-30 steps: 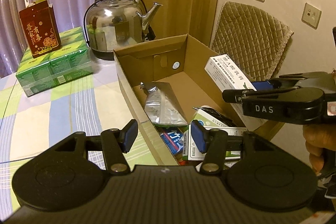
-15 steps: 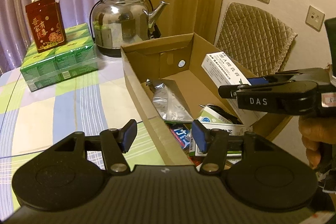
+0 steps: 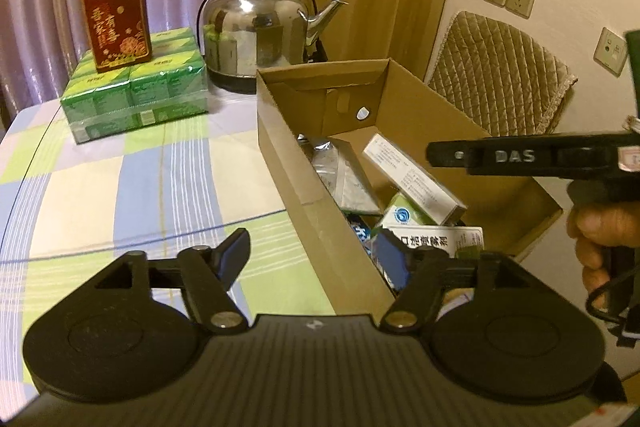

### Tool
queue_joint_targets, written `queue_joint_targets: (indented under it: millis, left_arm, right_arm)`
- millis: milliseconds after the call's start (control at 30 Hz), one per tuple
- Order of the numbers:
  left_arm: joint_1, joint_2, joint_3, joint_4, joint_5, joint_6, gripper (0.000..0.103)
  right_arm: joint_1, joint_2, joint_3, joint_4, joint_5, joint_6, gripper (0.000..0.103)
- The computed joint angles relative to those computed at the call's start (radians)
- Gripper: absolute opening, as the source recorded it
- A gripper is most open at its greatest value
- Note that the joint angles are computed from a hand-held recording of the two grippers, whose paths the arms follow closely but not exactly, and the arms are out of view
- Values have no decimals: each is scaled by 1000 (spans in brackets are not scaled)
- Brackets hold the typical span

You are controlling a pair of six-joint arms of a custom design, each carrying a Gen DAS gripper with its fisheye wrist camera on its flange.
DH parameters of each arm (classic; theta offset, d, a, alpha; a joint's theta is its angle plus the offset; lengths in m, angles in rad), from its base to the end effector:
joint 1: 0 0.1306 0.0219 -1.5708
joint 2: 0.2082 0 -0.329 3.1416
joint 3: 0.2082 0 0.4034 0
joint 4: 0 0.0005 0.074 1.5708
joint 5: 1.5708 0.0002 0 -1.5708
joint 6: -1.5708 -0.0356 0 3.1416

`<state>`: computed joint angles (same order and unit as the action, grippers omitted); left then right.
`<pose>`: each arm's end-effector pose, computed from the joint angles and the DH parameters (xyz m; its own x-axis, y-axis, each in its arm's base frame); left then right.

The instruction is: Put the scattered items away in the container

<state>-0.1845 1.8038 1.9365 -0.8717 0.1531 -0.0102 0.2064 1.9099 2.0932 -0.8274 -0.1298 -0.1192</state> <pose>0.6308 -0.1238 0.4078 -0.6591 0.1333 -0.7401 0.2989 0.9495 -0.0952 0.6618 0.1428 0.4193 -0.6198 -0.0093 -0.7847 -0.2324 0.9572 0.1723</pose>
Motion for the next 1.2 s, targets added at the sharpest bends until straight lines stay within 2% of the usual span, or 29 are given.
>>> queue_joint_targets:
  millis: [167, 300, 433, 667, 733, 867, 1100, 1200]
  left_arm:
    - [-5, -95, -112, 35, -6, 59, 88]
    - [-14, -170, -193, 52, -20, 102, 102]
    - [-31, -240, -262, 57, -42, 142, 102]
    - [-64, -327, -324, 15, -81, 212, 102]
    - [-74, -347, -335, 2, -80, 216, 102]
    - [-107, -383, -353, -24, -131, 219, 102]
    - [-142, -456, -407, -23, -154, 260, 102]
    - [-161, -484, -429, -12, -199, 260, 102]
  right_arm:
    - [-4, -172, -207, 74, 32, -38, 89]
    - [-4, -286, -329, 92, 58, -23, 96]
    - [-5, -379, -417, 95, 65, -6, 101]
    - [-6, -489, -496, 53, 73, 12, 101]
    - [-6, -512, -512, 42, 74, 14, 101]
    - [-9, -560, -553, 24, 73, 17, 101]
    - [-14, -625, -606, 3, 63, 25, 101]
    - [-13, -643, -612, -1, 66, 35, 101]
